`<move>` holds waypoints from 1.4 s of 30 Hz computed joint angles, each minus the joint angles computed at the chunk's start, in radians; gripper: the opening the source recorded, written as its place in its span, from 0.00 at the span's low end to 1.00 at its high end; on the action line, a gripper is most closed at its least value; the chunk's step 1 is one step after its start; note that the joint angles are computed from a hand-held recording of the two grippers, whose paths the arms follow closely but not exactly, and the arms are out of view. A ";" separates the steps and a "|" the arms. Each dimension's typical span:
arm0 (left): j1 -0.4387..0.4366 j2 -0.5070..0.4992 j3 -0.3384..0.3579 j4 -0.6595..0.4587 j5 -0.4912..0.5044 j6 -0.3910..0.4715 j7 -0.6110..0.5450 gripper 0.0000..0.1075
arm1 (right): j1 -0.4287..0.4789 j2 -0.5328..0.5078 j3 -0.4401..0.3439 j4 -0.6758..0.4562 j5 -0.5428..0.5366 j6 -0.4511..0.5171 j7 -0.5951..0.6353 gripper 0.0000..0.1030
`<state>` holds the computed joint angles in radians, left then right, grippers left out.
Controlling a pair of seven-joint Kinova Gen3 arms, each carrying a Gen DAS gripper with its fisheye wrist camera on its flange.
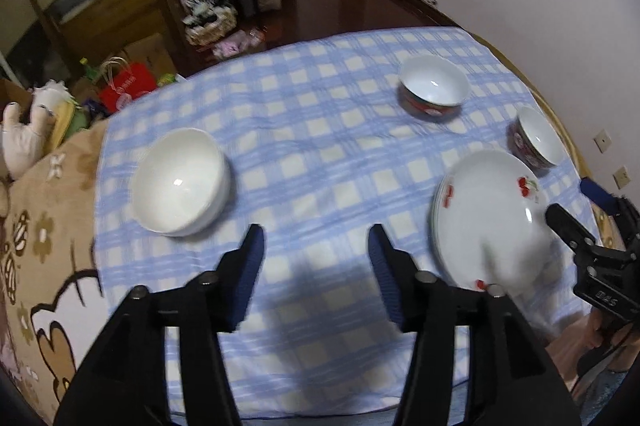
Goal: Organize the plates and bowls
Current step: 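Open both grippers and withdraw from the plate stack, then move both grippers to opposite rims of the large white bowl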
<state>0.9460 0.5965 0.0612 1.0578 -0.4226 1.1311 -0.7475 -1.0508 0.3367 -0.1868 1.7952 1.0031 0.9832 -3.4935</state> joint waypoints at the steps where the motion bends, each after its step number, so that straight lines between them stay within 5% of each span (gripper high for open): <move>1: 0.001 -0.010 -0.006 0.013 -0.006 -0.005 0.008 0.64 | -0.003 0.004 0.004 -0.009 0.018 -0.002 -0.007 1.00; 3: 0.006 -0.031 -0.023 0.049 -0.029 -0.019 0.039 0.74 | -0.006 0.017 0.009 -0.041 0.040 -0.001 -0.001 1.00; 14: -0.072 -0.135 -0.019 0.251 -0.090 -0.146 0.189 0.78 | -0.017 0.107 0.060 -0.200 0.034 -0.013 0.108 1.00; 18: -0.088 -0.123 -0.030 0.221 -0.127 -0.099 0.207 0.78 | -0.011 0.141 0.087 -0.261 0.017 -0.048 0.165 1.00; 25: -0.242 -0.136 0.010 0.273 0.015 -0.237 0.168 0.78 | 0.001 0.226 0.142 -0.409 -0.046 -0.124 0.310 1.00; 42: -0.316 -0.026 -0.027 0.218 0.116 -0.201 0.128 0.78 | 0.072 0.489 0.190 -0.804 -0.368 -0.182 0.716 1.00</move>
<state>0.6298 0.5706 0.0342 1.2761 -0.3070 0.9304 -0.6194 -0.9785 0.8259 0.0029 0.9916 0.6352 0.8012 -2.7772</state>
